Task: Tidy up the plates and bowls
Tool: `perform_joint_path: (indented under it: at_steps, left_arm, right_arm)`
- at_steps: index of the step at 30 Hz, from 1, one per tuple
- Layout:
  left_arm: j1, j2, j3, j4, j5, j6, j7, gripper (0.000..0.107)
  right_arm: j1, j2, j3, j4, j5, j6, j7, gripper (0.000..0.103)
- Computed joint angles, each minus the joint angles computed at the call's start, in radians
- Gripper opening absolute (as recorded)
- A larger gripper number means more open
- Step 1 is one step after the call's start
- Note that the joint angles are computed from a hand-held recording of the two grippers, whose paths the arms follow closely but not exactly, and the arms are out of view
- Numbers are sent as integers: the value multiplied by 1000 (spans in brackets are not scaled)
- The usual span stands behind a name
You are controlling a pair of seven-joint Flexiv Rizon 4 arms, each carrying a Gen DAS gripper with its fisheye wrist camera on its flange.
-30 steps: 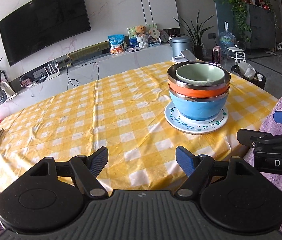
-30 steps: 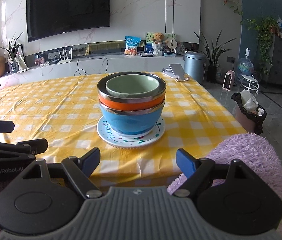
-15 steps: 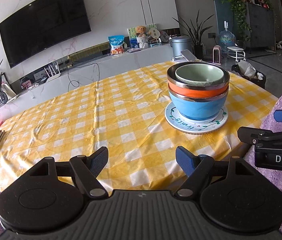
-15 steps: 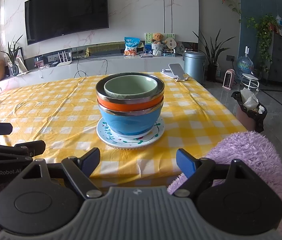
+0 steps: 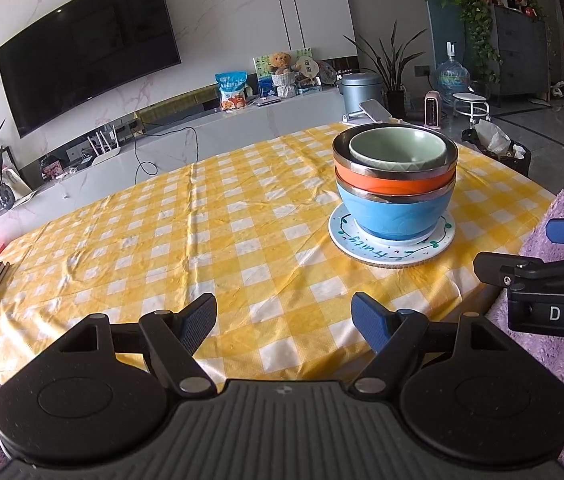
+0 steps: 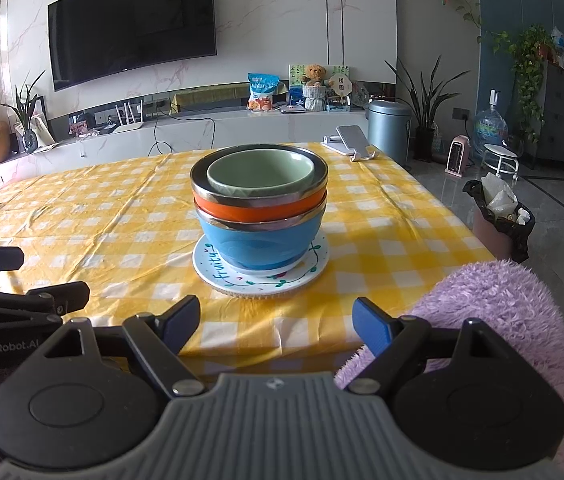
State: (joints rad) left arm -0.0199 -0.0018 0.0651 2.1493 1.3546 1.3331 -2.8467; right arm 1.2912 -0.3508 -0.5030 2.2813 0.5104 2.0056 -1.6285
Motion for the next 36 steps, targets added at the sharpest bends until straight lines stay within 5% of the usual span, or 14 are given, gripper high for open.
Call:
perform_joint_path:
  at_steps: [36]
  left_arm:
    - [6,2,3,5,-4,0,-5,90]
  right_arm:
    - [-3,-1,3,2,-3,-1,4,84]
